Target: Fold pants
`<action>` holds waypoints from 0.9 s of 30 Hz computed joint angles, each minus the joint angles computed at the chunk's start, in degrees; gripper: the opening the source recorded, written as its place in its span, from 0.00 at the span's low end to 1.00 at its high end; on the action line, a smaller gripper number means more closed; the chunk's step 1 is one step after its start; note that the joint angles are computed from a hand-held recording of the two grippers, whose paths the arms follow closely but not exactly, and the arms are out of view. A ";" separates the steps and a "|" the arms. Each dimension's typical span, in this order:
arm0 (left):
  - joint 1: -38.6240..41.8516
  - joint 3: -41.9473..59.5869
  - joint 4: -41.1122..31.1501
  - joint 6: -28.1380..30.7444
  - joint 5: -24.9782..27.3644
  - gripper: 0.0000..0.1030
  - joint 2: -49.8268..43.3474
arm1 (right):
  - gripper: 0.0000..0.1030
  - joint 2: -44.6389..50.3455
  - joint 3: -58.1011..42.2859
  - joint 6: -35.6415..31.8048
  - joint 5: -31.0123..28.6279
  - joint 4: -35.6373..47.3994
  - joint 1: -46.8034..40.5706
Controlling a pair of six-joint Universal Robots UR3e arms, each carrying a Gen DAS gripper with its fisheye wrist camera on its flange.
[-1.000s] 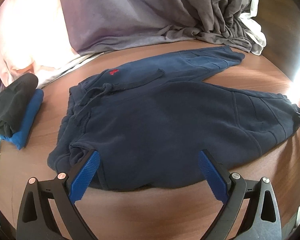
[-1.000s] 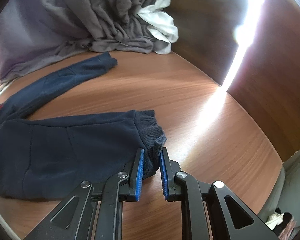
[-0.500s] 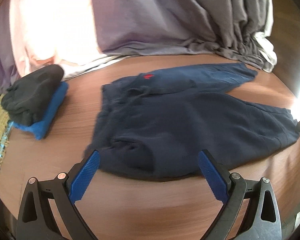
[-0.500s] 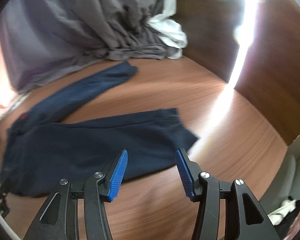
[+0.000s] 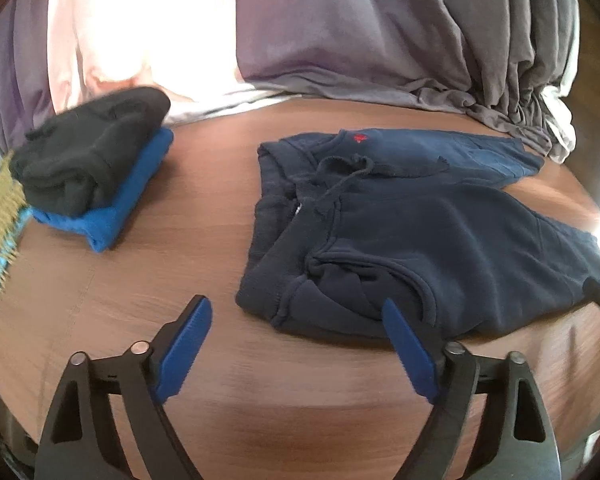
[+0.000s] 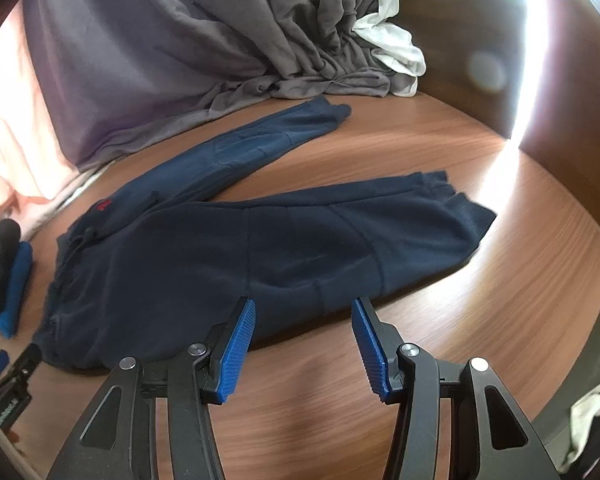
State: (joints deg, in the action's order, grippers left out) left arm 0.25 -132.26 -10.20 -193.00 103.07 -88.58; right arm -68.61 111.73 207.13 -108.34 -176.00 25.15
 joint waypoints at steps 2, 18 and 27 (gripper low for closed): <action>1.71 -0.68 0.52 -0.43 -2.34 0.77 -0.31 | 0.50 0.53 0.53 1.16 0.41 -1.68 0.41; 6.92 -0.12 0.74 -1.79 -11.41 0.73 -4.64 | 0.50 4.83 -0.12 6.11 2.78 -4.94 -1.29; 7.00 0.21 1.24 -2.52 -12.96 0.51 -4.93 | 0.49 6.09 -1.67 5.08 6.07 -5.27 -3.08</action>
